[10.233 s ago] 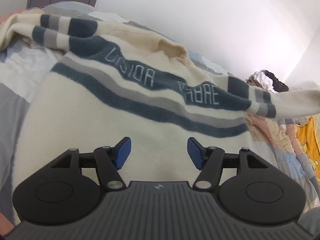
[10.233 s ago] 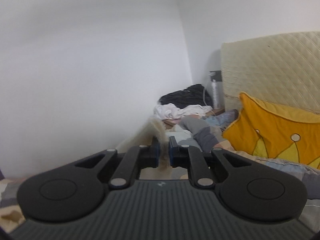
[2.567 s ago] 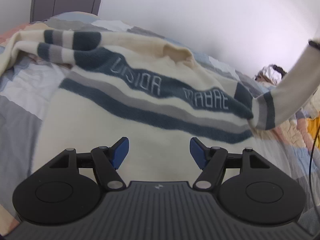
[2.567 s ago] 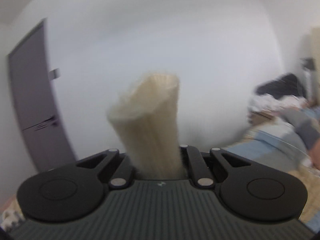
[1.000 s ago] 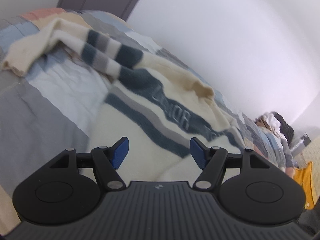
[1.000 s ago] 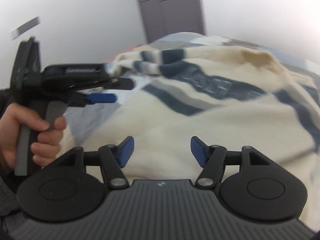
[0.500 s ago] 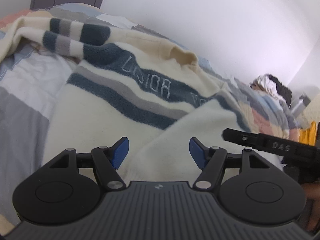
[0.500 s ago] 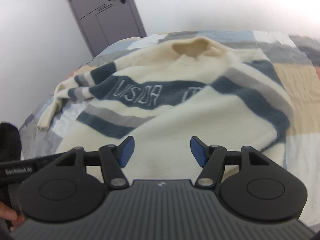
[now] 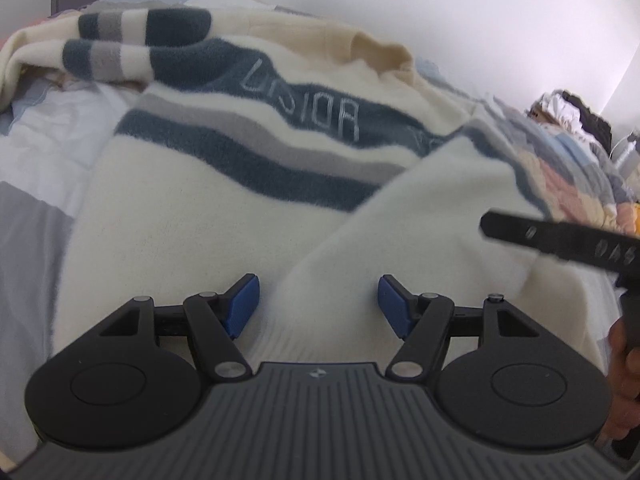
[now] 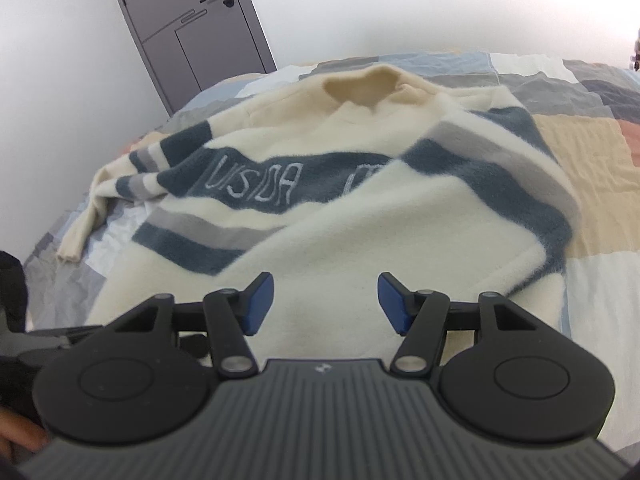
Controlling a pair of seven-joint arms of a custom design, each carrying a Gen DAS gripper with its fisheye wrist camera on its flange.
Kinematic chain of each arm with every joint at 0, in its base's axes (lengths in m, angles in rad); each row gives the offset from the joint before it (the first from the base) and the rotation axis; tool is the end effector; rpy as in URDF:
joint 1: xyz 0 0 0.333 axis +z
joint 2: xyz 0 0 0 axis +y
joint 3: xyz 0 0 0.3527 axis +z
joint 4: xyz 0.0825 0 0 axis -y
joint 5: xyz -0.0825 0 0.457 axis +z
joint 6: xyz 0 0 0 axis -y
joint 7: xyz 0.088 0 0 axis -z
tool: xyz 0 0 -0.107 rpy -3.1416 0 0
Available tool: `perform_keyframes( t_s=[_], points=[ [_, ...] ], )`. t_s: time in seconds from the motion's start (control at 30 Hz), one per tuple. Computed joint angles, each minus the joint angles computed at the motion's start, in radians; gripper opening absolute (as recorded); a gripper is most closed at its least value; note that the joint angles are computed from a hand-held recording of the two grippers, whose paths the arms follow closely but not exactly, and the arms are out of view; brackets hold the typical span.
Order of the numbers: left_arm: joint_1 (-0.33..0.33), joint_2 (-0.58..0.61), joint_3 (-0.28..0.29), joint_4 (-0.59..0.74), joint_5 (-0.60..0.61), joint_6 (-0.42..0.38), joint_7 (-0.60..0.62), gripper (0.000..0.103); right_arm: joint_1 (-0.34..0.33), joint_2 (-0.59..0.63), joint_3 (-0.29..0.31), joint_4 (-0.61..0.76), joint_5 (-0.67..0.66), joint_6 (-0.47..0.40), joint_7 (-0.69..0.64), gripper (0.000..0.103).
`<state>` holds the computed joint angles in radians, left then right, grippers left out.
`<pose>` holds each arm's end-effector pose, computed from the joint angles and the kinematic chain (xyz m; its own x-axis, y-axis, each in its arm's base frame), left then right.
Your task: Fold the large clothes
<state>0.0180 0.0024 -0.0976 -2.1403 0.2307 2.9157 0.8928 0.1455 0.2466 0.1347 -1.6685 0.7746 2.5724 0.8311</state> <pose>0.6459 -0.0657 0.4910 0.2713 -0.9224 0.2748 -0.6570 -0.3862 -0.6474 0.7335 0.1887 0.5441 0.5436 -0.7992 -0.2565 -0.6504 -0.2078 -0.7306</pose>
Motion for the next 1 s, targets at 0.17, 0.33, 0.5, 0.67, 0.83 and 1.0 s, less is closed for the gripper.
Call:
perform_keyframes(
  t_s=[0.17, 0.33, 0.5, 0.67, 0.83, 1.0],
  points=[
    [0.018, -0.019, 0.007, -0.021, 0.121, 0.054, -0.163, 0.071, 0.010, 0.015, -0.001, 0.004, -0.044, 0.007, 0.001, 0.058],
    [0.079, -0.051, -0.001, -0.026, 0.390, 0.059, -0.503, 0.072, 0.008, 0.028, 0.002, 0.007, -0.077, -0.005, 0.016, 0.056],
    [0.136, -0.061, -0.007, -0.003, 0.587, 0.010, -0.763, 0.072, -0.005, 0.022, 0.009, -0.001, -0.044, -0.010, 0.009, 0.056],
    [0.170, -0.061, 0.022, 0.033, 0.698, -0.061, -0.966, 0.072, -0.014, 0.025, 0.012, 0.001, -0.001, -0.016, -0.014, 0.055],
    [0.198, -0.036, 0.066, 0.045, 0.594, -0.095, -0.971, 0.072, -0.015, 0.034, 0.011, 0.011, 0.015, -0.017, -0.014, 0.055],
    [0.214, -0.007, 0.103, 0.037, 0.371, -0.065, -0.910, 0.072, -0.015, 0.039, 0.013, 0.015, 0.019, -0.012, -0.017, 0.055]
  ],
)
